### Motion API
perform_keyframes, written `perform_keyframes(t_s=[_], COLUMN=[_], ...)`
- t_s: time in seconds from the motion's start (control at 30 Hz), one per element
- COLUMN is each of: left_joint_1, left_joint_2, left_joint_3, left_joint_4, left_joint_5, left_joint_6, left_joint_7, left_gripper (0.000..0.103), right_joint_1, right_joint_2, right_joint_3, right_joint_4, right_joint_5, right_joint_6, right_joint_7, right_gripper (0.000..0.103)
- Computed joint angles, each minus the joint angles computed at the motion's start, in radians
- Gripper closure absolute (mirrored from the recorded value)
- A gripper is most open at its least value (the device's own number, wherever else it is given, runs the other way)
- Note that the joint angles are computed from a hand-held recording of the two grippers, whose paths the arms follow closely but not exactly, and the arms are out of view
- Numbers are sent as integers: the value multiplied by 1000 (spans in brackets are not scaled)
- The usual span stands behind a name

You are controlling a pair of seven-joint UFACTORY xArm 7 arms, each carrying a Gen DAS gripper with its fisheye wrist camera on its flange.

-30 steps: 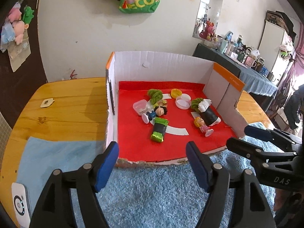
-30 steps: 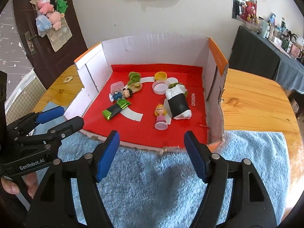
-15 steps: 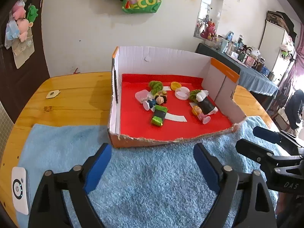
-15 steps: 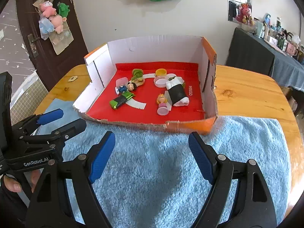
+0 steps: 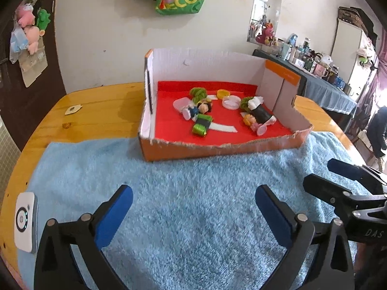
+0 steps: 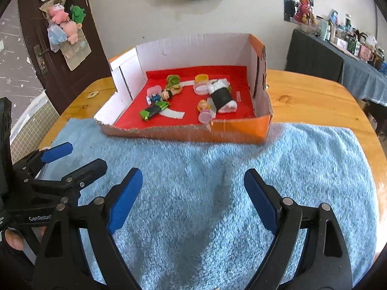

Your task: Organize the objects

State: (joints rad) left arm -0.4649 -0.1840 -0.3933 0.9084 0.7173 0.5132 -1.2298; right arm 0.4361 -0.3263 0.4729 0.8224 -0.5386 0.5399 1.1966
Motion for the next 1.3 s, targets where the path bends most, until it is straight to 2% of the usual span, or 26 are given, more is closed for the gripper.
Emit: perform_keyframes(t_s=[0.43,0.9,1.17,1.3], left_joint_1=[-8,-13,-20,-19], left_joint_2=[-5,-10,-5,12], left_joint_3=[1,-10,13,-6], left_joint_4=[-51,-70,-91,-70], left_joint_5=[-26,-25,-94,-66], left_joint_6=[-3,23,-3,44], left_joint_7=[-12,-30,6,-6], left_gripper=[0,0,0,0], right_joint_1=[17,14,14,15], right_joint_2=[-20,-21,-11,-2], right_joint_3=[1,17,23,25], right_joint_4=[-74,-97,-97,-90], right_joint_5=[19,28,6,-14], right_joint_6=[-13,-19,-8,4], right_joint_7=[43,58,80,91], right_gripper=[17,17,17,15])
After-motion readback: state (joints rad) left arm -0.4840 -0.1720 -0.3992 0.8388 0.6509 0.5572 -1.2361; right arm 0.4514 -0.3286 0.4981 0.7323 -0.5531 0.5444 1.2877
